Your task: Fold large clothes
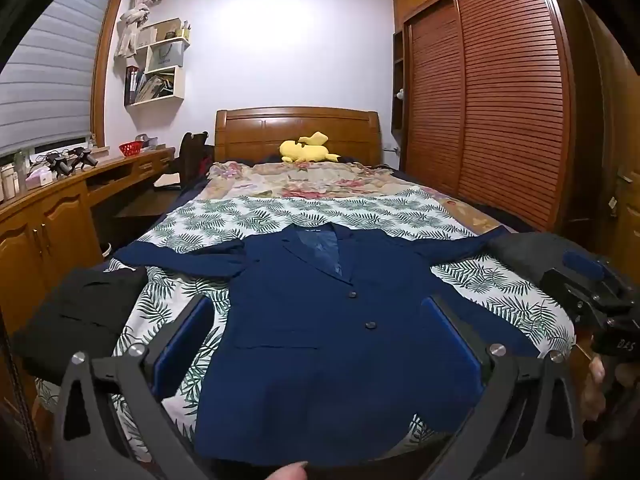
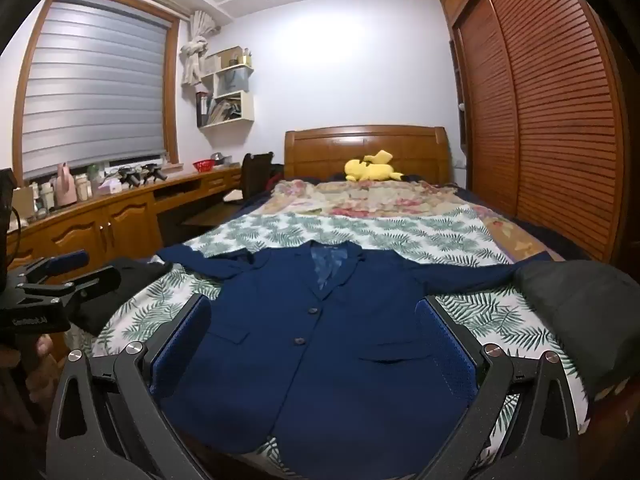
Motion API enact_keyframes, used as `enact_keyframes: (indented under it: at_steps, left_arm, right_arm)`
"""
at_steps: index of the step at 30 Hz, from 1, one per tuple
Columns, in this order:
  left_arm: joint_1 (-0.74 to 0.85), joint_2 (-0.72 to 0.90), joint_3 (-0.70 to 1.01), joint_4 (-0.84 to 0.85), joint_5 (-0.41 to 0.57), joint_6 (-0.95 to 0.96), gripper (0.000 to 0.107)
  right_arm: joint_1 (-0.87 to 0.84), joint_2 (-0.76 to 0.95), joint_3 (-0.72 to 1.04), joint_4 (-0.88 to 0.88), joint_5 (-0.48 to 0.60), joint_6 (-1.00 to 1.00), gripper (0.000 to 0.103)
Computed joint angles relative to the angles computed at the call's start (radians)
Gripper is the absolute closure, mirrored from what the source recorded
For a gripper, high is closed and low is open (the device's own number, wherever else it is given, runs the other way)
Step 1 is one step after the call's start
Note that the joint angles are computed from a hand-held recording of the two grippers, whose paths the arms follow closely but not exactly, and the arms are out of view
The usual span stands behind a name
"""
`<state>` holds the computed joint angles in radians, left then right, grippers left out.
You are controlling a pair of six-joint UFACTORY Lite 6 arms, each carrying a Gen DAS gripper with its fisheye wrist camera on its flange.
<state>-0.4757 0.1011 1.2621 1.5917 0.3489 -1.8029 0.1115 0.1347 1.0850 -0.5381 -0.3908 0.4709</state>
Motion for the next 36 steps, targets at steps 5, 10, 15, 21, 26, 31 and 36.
enact_keyframes:
  at_steps: [5,10,15,21,26,31,36]
  left_arm:
    - [-0.021,0.005,-0.001,0.015,0.028,-0.02,0.004]
    - [-0.039,0.0,-0.01,-0.001,0.05,-0.004,0.004]
    - [-0.025,0.002,-0.007,-0.034,0.034,0.024,0.004]
    - [-0.019,-0.001,-0.02,-0.015,0.029,0.005,0.004]
    - [-0.01,0.011,-0.007,-0.029,0.017,0.021,0.004]
    - [-0.005,0.006,-0.022,0.003,0.012,-0.011,0.004]
    - [0.001,0.007,-0.025,0.015,0.003,-0.02,0.004]
  right_arm:
    - [-0.001,-0.004,-0.004,-0.007,-0.004,0.008,0.0]
    - [-0.004,0.017,0.018,-0.024,0.004,0.03,0.0]
    - [0.007,-0.003,-0.003,0.023,-0.002,-0.016,0.0]
    - [-0.01,0.004,-0.011,0.001,-0.021,-0.003,0.0]
    - [-0.019,0.012,0.003,-0.031,-0.016,0.026,0.0]
    - [-0.008,0.009,-0.006,0.007,-0.014,-0.009,0.0]
    - [-0.01,0.007,-0.011,0.004,-0.018,-0.009,0.0]
